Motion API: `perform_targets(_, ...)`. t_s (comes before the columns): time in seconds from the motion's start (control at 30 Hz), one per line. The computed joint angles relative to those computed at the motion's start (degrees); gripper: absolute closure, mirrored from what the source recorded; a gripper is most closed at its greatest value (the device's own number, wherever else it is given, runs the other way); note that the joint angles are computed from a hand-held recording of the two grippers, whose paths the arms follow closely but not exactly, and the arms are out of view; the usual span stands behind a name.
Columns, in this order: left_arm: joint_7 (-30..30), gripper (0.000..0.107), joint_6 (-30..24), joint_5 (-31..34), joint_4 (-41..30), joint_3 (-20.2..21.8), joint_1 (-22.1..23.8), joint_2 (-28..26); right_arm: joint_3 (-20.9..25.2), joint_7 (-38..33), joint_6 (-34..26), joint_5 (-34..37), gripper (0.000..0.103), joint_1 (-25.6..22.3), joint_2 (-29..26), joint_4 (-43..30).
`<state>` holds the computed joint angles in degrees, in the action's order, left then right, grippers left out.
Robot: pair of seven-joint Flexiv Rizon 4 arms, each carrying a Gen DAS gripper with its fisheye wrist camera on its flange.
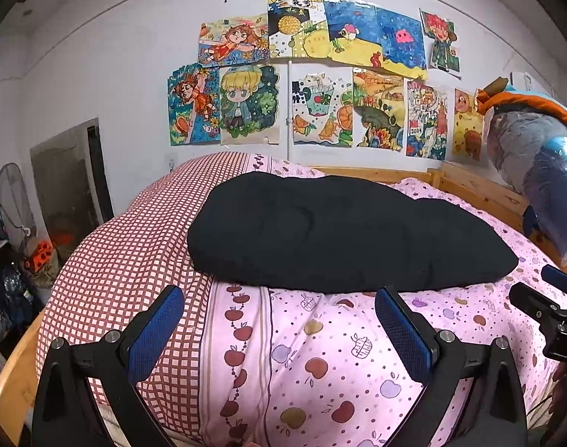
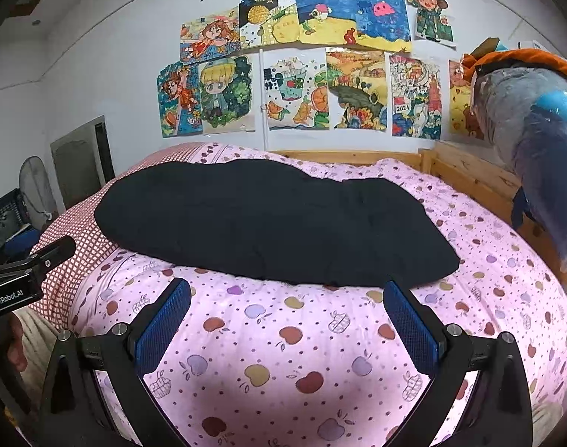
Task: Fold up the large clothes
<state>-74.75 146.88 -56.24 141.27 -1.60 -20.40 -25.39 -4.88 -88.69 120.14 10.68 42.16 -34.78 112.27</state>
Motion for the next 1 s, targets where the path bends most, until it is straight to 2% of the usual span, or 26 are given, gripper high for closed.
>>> perform_targets(0.17, 1.88, 0.004, 0.72, -1.86, -0.69, -0.3, -0.89, -0.82, 0.33, 0.74, -0.65, -0.29, 0.002, -0.41, -0.25, -0.04)
perform_targets(1.0, 0.74, 0.004, 0.86, -2.56, -0.4, -0.72, -1.2, -0.64, -0.44, 2.26, -1.22, -1.08, 0.002, -0.12, -0.46, -0.14)
